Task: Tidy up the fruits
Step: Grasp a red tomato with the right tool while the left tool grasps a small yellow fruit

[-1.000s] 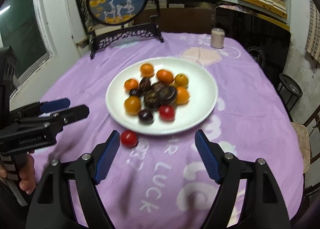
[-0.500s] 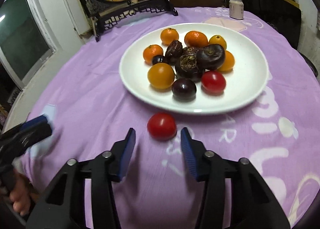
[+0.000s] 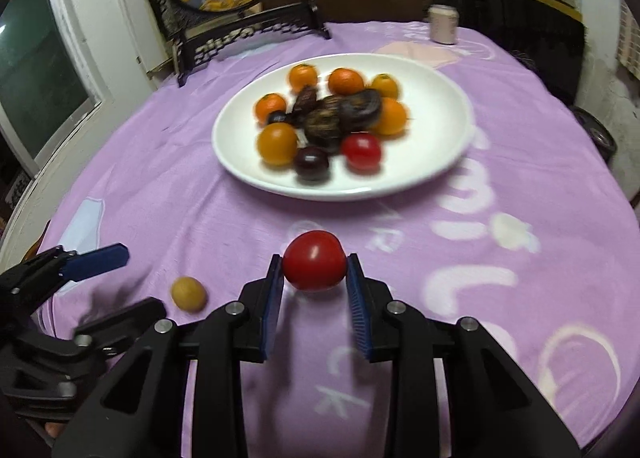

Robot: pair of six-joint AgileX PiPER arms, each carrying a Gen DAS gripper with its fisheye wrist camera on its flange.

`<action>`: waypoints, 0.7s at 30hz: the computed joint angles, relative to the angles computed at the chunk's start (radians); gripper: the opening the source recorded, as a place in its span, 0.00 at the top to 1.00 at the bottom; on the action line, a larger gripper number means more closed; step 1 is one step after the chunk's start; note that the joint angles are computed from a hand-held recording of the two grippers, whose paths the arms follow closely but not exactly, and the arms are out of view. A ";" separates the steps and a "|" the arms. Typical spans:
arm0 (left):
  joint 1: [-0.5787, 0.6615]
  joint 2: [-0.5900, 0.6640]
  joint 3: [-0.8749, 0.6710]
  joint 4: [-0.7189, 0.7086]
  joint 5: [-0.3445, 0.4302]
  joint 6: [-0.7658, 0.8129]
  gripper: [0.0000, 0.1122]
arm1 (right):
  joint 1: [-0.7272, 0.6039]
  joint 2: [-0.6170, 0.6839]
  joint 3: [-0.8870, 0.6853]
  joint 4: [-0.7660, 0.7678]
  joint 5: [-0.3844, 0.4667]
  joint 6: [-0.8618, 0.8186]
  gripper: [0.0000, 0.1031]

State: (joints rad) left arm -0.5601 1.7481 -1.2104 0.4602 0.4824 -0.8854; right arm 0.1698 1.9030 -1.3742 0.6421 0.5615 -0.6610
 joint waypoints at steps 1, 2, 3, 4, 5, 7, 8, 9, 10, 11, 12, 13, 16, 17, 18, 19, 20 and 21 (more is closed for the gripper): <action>-0.007 0.019 -0.018 -0.010 0.008 0.015 0.33 | -0.019 -0.009 0.013 0.023 0.003 -0.020 0.69; -0.011 0.035 -0.033 -0.016 0.015 0.022 0.34 | -0.030 -0.009 0.014 0.034 0.008 -0.028 0.69; -0.017 0.053 -0.050 -0.015 0.024 0.026 0.38 | -0.043 -0.010 0.017 0.052 0.015 -0.042 0.69; -0.021 0.067 -0.064 -0.016 0.032 0.033 0.42 | -0.051 -0.009 0.016 0.061 0.019 -0.048 0.69; -0.024 0.083 -0.079 -0.015 0.042 0.036 0.43 | -0.061 -0.007 0.018 0.076 0.024 -0.061 0.69; -0.022 0.103 -0.096 -0.028 0.050 0.048 0.54 | -0.074 -0.002 0.016 0.097 0.037 -0.079 0.69; -0.015 0.118 -0.108 -0.056 0.052 0.073 0.58 | -0.080 0.001 0.015 0.110 0.046 -0.091 0.69; -0.012 0.141 -0.121 -0.053 0.064 0.059 0.67 | -0.082 0.002 0.015 0.116 0.051 -0.096 0.69; -0.019 0.143 -0.121 -0.010 0.070 0.024 0.76 | -0.084 0.004 0.014 0.125 0.056 -0.104 0.69; -0.022 0.146 -0.126 -0.007 0.078 0.022 0.77 | -0.088 0.001 0.019 0.135 0.059 -0.116 0.69; -0.020 0.142 -0.123 -0.019 0.074 0.026 0.77 | -0.090 -0.004 0.027 0.144 0.057 -0.126 0.69; -0.011 0.133 -0.114 -0.060 0.059 0.053 0.77 | -0.091 -0.007 0.031 0.150 0.056 -0.133 0.69; -0.019 0.128 -0.114 -0.043 0.067 0.032 0.77 | -0.095 -0.014 0.038 0.164 0.055 -0.146 0.69; -0.021 0.126 -0.114 -0.040 0.068 0.029 0.77 | -0.098 -0.019 0.043 0.168 0.054 -0.151 0.69; -0.022 0.123 -0.114 -0.045 0.067 0.030 0.77 | -0.098 -0.021 0.044 0.168 0.053 -0.152 0.69; -0.022 0.119 -0.113 -0.047 0.066 0.031 0.77 | -0.099 -0.022 0.044 0.167 0.053 -0.152 0.69; -0.024 0.117 -0.113 -0.043 0.068 0.029 0.77 | -0.099 -0.024 0.044 0.167 0.051 -0.153 0.69; -0.026 0.113 -0.114 -0.039 0.071 0.026 0.77 | -0.099 -0.025 0.042 0.166 0.052 -0.150 0.69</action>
